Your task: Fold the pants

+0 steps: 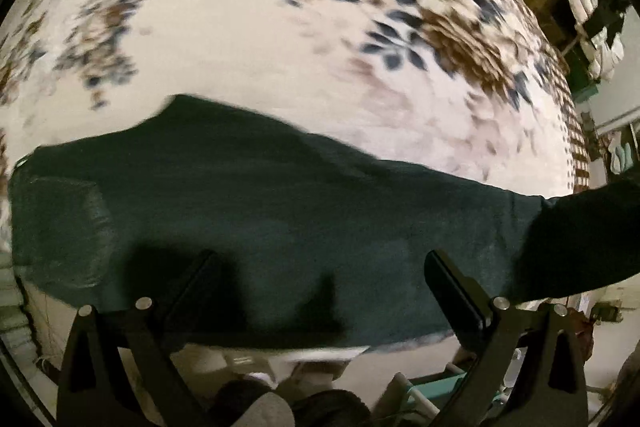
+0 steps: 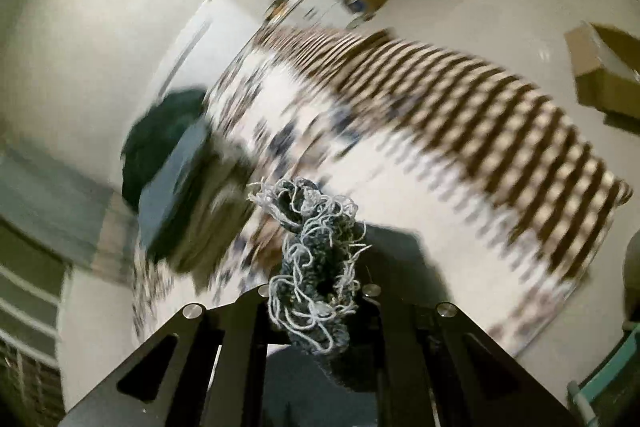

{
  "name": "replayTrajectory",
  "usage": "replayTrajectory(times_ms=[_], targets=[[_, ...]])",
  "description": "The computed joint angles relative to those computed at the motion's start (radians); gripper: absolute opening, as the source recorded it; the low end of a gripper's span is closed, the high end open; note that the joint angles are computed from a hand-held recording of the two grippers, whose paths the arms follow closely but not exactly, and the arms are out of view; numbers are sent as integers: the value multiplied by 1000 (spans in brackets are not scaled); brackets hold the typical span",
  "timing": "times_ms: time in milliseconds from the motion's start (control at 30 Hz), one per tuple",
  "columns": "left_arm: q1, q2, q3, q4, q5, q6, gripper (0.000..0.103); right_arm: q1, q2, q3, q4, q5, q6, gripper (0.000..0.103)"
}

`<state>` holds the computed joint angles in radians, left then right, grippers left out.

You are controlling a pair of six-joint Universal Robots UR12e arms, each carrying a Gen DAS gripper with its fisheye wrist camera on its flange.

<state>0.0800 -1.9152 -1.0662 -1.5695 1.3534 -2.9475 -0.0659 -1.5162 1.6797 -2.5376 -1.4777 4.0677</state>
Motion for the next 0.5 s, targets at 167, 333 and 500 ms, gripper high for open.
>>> replayTrajectory(times_ms=[167,333,500], targets=[[56,44,-48,-11,1,-15,103,144,108,-102,74,-15,12,10],[106,65,-98,26,61,-30,103,253,221,-159,108,-29,39,10],[161,80,-130,32,95,-56,103,322,317,-220,196,-4,15,15]])
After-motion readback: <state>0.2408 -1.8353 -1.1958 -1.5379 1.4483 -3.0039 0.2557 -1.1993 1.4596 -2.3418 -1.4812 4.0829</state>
